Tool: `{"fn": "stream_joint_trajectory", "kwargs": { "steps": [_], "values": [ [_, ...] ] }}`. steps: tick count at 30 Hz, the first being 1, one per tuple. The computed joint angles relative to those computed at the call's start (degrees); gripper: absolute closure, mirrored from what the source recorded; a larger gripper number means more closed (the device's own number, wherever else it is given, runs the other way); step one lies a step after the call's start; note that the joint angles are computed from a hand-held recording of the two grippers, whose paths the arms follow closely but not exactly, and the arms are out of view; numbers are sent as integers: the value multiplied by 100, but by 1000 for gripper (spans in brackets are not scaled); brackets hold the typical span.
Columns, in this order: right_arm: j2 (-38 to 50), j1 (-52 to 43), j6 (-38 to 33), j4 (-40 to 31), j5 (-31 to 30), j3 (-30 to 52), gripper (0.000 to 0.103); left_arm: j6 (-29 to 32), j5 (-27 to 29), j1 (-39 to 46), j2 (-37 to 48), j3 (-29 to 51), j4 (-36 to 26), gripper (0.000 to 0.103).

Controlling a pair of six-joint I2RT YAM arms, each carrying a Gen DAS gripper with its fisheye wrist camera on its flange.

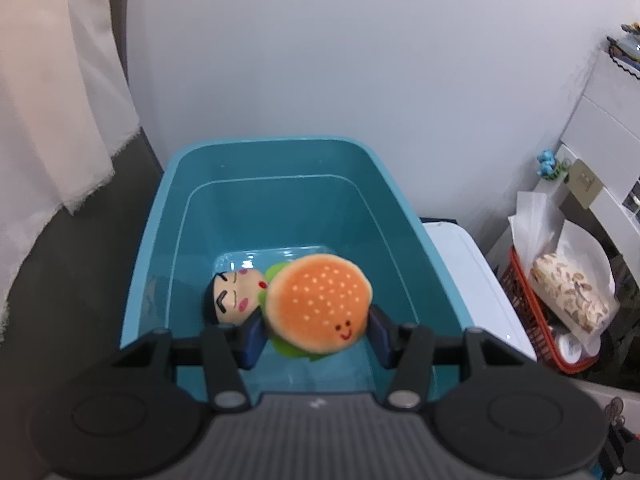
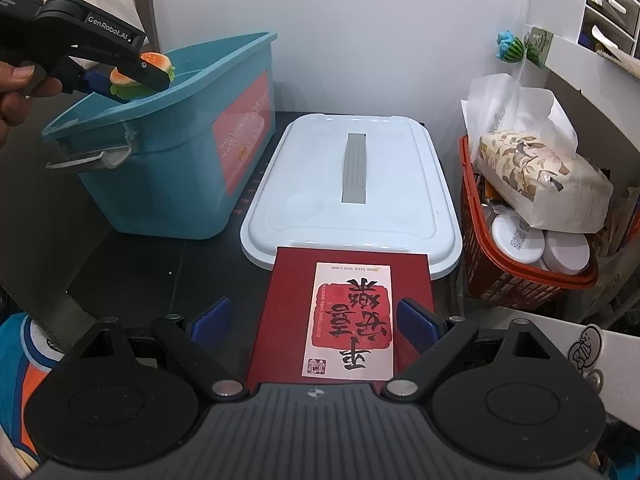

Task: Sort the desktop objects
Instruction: 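Carry the hamburger toy with the left tool over the teal bin, then lower the hamburger into the teal bin and open the left tool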

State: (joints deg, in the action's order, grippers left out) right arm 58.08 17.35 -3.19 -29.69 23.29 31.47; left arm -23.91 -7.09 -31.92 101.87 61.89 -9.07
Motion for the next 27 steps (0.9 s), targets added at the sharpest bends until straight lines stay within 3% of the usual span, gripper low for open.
{"fn": "stream_joint_trajectory", "kwargs": {
  "steps": [15,19,27],
  "values": [
    [-278,13,-78,-130,-10,9,10,-166,-352,-206,-697,-385,-358,44],
    [-294,23,-62,-147,-9,16,10,-80,-280,-123,-601,-16,-623,44],
    [-311,40,-29,-167,-4,31,10,101,-188,14,-375,226,-576,44]
  ]
}}
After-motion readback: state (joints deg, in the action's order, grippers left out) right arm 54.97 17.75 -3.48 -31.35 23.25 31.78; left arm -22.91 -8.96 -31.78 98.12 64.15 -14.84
